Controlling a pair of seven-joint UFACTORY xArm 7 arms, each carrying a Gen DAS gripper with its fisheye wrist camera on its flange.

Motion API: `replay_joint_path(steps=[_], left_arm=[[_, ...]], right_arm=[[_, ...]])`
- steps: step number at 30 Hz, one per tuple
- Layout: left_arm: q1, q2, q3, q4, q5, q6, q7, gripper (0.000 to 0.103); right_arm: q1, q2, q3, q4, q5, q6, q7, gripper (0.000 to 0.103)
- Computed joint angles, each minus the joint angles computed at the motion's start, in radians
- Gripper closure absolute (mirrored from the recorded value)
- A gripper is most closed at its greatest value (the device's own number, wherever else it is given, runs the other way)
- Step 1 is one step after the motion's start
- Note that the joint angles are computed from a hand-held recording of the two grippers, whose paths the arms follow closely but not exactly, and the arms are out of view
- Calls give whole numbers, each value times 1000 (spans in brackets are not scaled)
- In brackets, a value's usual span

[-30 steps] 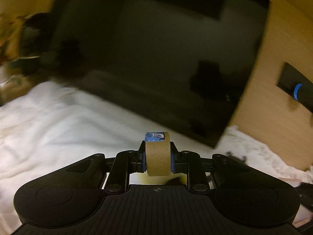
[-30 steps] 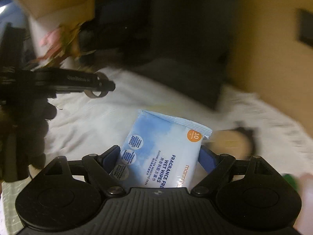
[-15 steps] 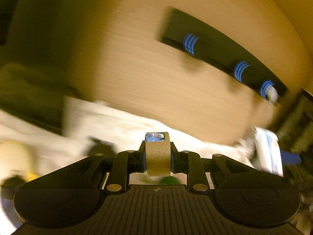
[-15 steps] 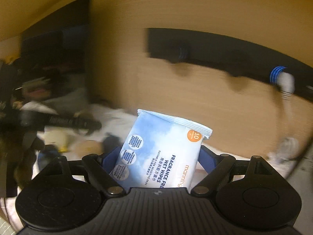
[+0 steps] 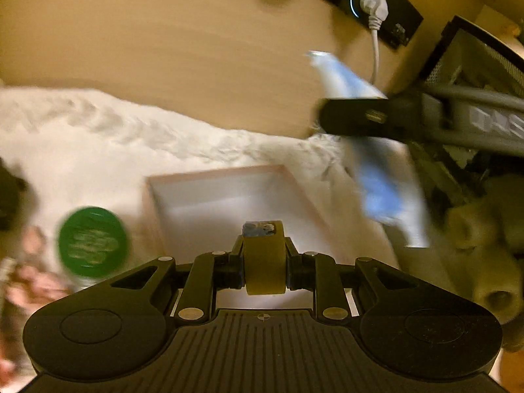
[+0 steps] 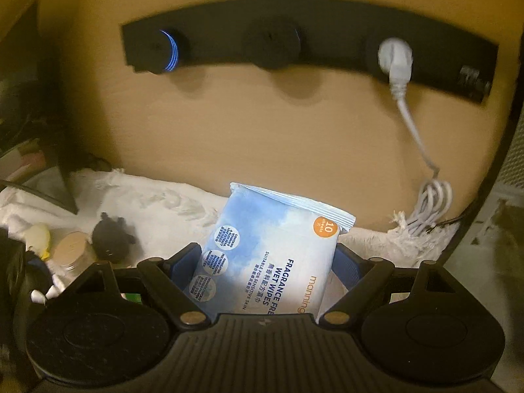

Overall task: Organize soft objects
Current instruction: 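Carry wipes and tape to the pink box and release both inside, then move the left tool to the black-and-blue knee pad and grasp it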

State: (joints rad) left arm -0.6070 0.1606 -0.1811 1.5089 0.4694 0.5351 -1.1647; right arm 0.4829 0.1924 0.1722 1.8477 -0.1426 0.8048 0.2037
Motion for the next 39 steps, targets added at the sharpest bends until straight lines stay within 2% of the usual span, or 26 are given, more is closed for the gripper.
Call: replay_joint_path(steps=[1,2,3,4,6,7,9,10,12,14,17,20,24,27,30,35,39], left_arm=[[2,30,-2,16,-16,1,4,78],[-36,66,37,51,-59,44,49,78],[-43,106,34,103,-60,129,74,77],[-36,141,12,147,-20,202,71,77],[-69,147,36,148,29,242,50,75],[-71,141,38,137,25,240,46,73],[-64,92,42,58,32,165,12,73],[-60,82,40,48,36,157,4,73],[-59,53,37,32,57,156,-26,73],[-48,8,33,-16,78,117,-75,73],[-20,-95,22,-129,141,35,-234,73],[15,-187,-6,-216,233,32,-391,73],[57,-274,-71,-287,281,159,-461,73],[78,-332,-157,-314,336,394,-485,73],[97,-430,-228,-396,364,565,-524,73],[142,-652,-293,-561,285,736,-589,73],[192,-860,-304,-701,192,835,-689,73]], right_arm=[[-1,41,-1,40,6,18,1,16],[-1,73,-2,69,16,45,-4,16],[3,129,-3,139,29,110,-12,16],[6,164,-7,179,42,149,-9,16],[12,180,-26,178,49,145,29,16],[7,166,-28,150,59,122,33,16],[-14,113,-21,71,89,65,12,16],[-19,82,-22,32,89,40,8,16],[-28,12,-25,-60,68,-22,13,16],[-38,-60,-28,-151,33,-77,33,15],[-60,-155,-26,-275,-38,-127,108,15],[-91,-226,-13,-374,-43,-143,146,14],[-113,-272,19,-462,-75,-158,177,14],[-106,-276,48,-491,-104,-170,188,14],[-78,-264,73,-500,-104,-188,172,14],[-3,-218,114,-481,-96,-221,122,14],[69,-160,138,-440,-83,-226,76,14]])
